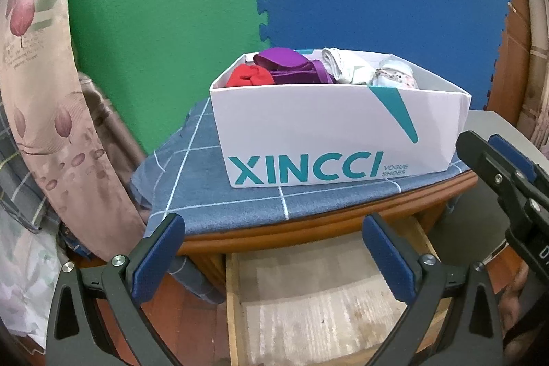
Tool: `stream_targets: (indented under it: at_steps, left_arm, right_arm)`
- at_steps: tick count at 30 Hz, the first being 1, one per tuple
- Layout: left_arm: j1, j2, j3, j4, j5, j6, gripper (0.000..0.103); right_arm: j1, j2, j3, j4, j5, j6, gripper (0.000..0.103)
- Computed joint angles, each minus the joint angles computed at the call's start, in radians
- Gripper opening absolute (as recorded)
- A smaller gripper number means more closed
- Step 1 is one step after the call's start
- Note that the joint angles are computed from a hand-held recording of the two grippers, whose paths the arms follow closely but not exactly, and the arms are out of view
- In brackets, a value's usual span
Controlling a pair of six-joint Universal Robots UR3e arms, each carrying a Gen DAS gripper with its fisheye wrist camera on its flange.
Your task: Take underwear out of drawer
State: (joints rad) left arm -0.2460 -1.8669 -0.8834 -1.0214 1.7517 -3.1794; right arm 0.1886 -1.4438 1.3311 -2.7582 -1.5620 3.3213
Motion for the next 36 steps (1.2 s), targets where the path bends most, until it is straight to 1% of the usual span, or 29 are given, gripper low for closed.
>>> stream_targets:
  at_steps: [4,12,36]
  left_arm:
    - [0.002,-0.013,0.030,-0.039,-0.008,-0.006,0.103]
    - [0.000,-0.018,0.042,-0.057,-0.005,-0.008,0.103]
    - [0.000,-0.018,0.032,-0.055,0.005,-0.007,0.103]
  right_arm:
    - [-0.001,0.000,0.000,0.001,0.002,-0.001,0.078]
    - [0.001,0.000,-0.001,0.003,-0.001,-0.001,0.078]
    - [0.003,-0.002,0.000,0.010,0.000,-0.005,0.078]
